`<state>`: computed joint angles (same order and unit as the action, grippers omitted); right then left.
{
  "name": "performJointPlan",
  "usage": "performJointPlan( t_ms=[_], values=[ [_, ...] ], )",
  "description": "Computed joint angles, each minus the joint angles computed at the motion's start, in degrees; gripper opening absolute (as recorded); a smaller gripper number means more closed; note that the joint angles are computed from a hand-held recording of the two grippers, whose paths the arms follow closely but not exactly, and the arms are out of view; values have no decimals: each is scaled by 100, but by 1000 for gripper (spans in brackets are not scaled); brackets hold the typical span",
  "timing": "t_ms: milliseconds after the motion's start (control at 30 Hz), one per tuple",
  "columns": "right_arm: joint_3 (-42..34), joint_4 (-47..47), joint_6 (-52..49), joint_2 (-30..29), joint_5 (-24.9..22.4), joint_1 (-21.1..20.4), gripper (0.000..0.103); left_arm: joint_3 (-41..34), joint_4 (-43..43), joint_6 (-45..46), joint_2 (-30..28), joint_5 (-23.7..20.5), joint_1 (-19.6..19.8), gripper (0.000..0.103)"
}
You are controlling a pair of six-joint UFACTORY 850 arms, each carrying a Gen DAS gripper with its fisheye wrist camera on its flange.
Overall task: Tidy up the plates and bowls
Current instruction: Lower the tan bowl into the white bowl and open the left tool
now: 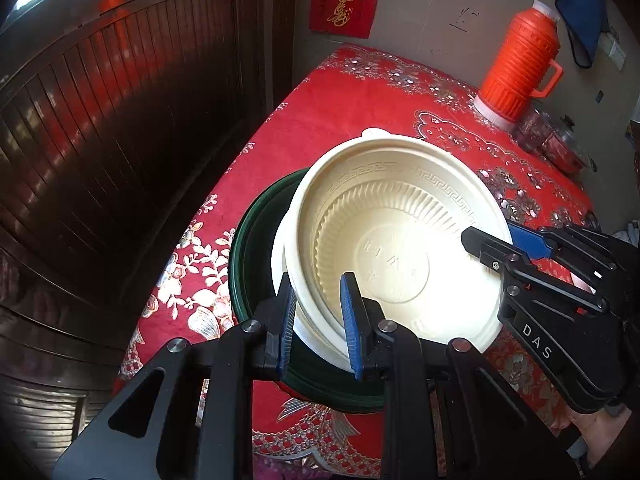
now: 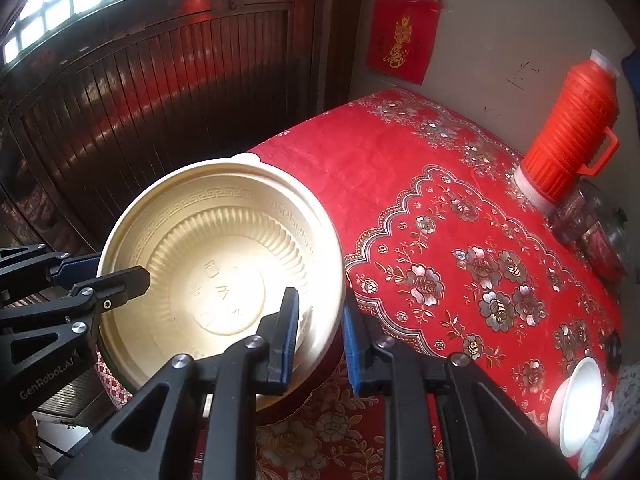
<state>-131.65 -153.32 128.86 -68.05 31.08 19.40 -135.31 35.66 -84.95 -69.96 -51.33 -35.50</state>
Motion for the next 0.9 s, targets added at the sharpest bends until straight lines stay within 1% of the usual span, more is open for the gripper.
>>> performJointPlan(
  t_ms=[233, 400, 467, 533, 600, 633, 667, 733, 800, 900],
  values=[
    [-208, -233, 245, -170, 54, 20, 21, -334, -46, 106, -244, -118, 17, 22],
    [-234, -319, 325, -202, -35, 41, 21, -578, -49, 177, -397, -205, 29, 22],
    [-114, -190, 189, -136, -130, 40, 27, -791, -46, 241, -519, -334, 23, 22],
    [33, -70, 54, -50, -280, 39, 41, -911, -24, 266, -588, -415, 18, 22],
    [95, 112, -81, -3, -305, 22, 50, -1260, 33, 352, -783, -653, -6, 22],
    [121, 136, -101, 17, -329, 19, 50, -1480, 73, 400, -906, -815, -24, 22],
    [135, 164, -122, 31, -336, 14, 50, -1461, 115, 354, -897, -838, -29, 22],
    [142, 291, -200, 46, -295, -7, 50, -1049, 234, 118, -679, -620, -22, 22],
    [170, 373, -267, 67, -277, -23, 50, -919, 273, 33, -610, -537, -20, 24],
    [215, 529, -390, 94, -279, -53, 50, -977, 320, 16, -637, -609, -41, 28]
  ],
)
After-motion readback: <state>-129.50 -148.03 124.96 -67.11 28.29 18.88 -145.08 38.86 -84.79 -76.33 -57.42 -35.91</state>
